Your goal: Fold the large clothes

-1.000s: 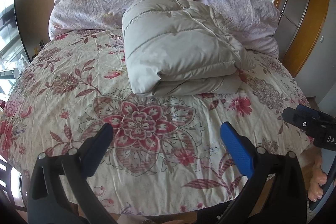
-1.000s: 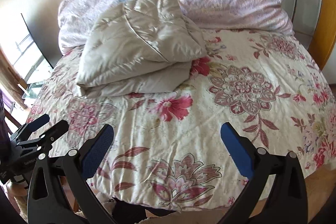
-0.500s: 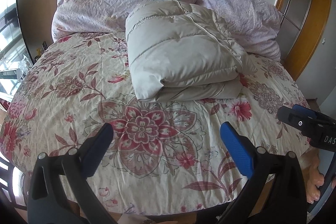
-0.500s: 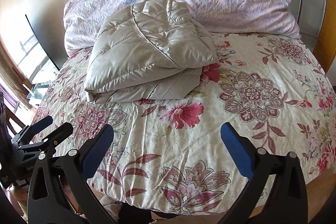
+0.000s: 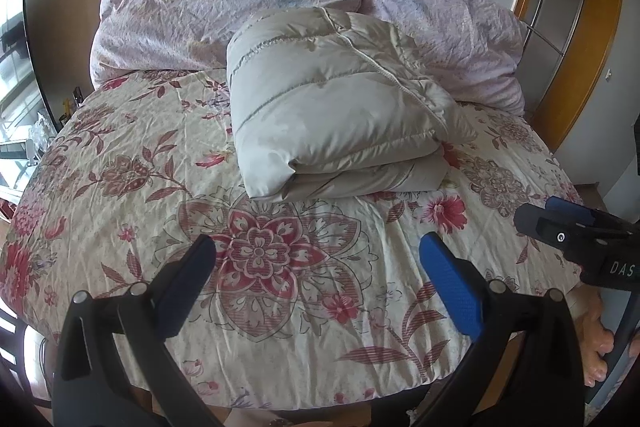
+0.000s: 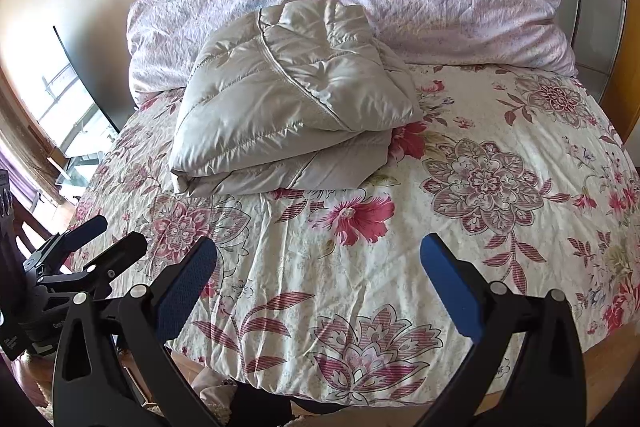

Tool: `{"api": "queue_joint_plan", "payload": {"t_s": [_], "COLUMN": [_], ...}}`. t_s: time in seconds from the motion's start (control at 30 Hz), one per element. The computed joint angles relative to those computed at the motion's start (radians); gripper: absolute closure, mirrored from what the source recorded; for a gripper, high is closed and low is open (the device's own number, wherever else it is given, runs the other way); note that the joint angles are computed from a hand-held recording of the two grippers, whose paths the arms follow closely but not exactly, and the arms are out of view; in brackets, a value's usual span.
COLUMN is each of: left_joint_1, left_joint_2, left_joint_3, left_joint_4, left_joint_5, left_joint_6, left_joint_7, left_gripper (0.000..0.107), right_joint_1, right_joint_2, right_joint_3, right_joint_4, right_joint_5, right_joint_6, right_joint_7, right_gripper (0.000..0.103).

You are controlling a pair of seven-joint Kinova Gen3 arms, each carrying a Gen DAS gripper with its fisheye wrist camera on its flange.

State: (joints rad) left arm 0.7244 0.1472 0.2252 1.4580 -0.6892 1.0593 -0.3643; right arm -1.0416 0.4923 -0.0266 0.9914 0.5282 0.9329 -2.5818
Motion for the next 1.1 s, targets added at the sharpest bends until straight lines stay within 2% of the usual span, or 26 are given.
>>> {"api": "queue_joint_plan", "payload": {"t_s": [1.1], "left_joint_1": [0.003], "left_joint_2": [0.007], "left_joint_3": [-0.006], "left_joint_4": [-0.013], "left_joint_5": [0.008], "left_joint_6": [-0.002], "left_joint_7": [-0.019], "left_gripper": [0.007], "right_joint_1": [0.003], "right_joint_2": [-0.003], "right_joint_3": [0.0], "right_joint_4": [0.009], "right_joint_5": [-0.003], "right_joint_6": [-0.016], "right_joint_7": [-0.006], "right_gripper": [0.001]}}
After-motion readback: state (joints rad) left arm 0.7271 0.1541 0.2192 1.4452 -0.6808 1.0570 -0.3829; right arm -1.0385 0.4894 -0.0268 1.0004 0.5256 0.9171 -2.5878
